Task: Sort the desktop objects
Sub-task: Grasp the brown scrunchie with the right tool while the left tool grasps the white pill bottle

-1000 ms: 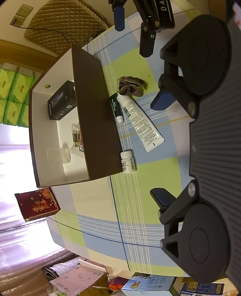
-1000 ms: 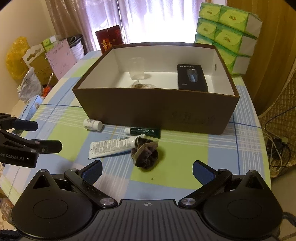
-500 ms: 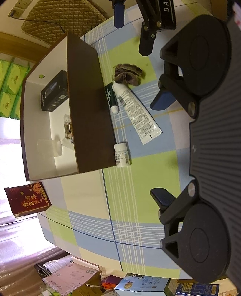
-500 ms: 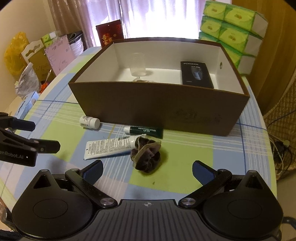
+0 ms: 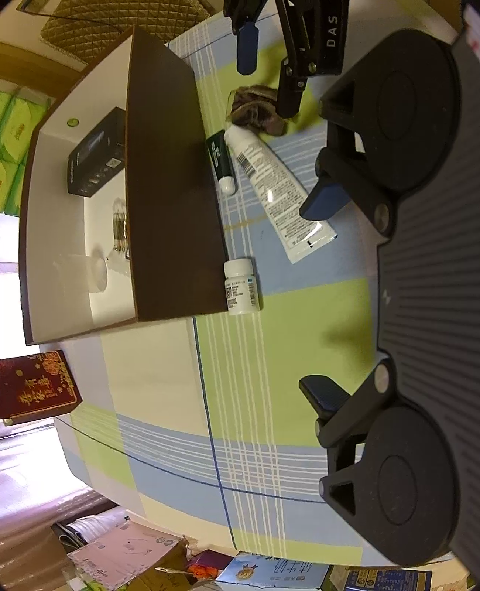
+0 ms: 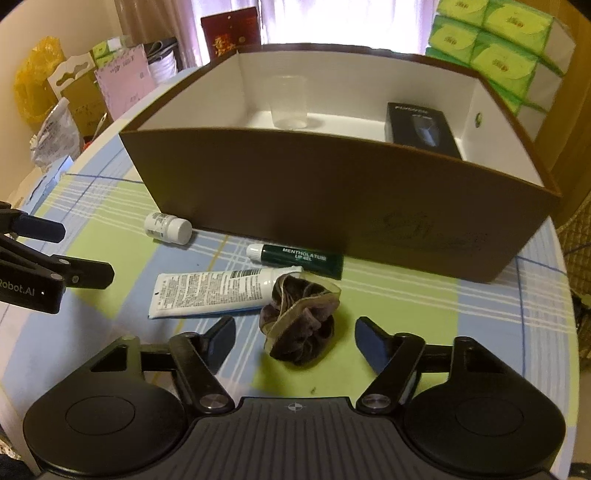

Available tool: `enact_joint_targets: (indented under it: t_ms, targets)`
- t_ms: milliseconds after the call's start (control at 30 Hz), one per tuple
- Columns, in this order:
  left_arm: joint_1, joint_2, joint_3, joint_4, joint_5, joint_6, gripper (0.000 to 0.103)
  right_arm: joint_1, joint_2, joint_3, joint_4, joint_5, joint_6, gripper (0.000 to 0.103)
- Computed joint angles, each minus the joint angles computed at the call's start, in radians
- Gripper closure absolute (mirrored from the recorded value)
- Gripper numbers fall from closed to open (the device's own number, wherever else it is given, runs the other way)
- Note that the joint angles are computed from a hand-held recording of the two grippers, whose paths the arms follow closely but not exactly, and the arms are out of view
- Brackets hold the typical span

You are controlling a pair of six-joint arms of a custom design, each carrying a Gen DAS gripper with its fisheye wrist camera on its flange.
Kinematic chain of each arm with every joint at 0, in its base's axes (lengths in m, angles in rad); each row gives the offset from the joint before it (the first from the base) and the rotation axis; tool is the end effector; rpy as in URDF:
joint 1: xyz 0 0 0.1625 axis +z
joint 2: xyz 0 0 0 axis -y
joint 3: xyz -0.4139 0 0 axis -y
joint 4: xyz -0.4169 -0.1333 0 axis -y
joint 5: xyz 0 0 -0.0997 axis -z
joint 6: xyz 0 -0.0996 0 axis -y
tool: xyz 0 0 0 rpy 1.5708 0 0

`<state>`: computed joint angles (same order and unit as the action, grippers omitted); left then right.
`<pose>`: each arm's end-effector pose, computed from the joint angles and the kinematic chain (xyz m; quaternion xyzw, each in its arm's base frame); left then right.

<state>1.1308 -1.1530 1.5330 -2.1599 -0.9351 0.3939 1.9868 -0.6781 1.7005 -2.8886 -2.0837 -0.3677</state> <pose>-0.1110 -0.6875 0.3285 0.3528 0.8770 -0.1063 0.3084 0.3441 -0.5699 0.0124 0.3309 -0.8985 0.1484 0.2474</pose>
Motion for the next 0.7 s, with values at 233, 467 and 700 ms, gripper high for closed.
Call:
enact_joint_targets:
  t_ms: [233,467,700]
  targets:
    - [0.016,0.038,-0.018,-0.013,-0.009,0.017,0.015,-0.023,0.0,-0.009,0.021,0.007,0.017,0.075]
    - [0.03,0.075,-0.039,-0.045,-0.031,0.049,0.015,-0.055,-0.034,-0.006,0.012,-0.03,0.099,0.083]
    - [0.048,0.125,-0.051,-0.146,-0.064,0.108,0.02,-0.074,-0.05,-0.014,0.012,-0.08,0.143,0.083]
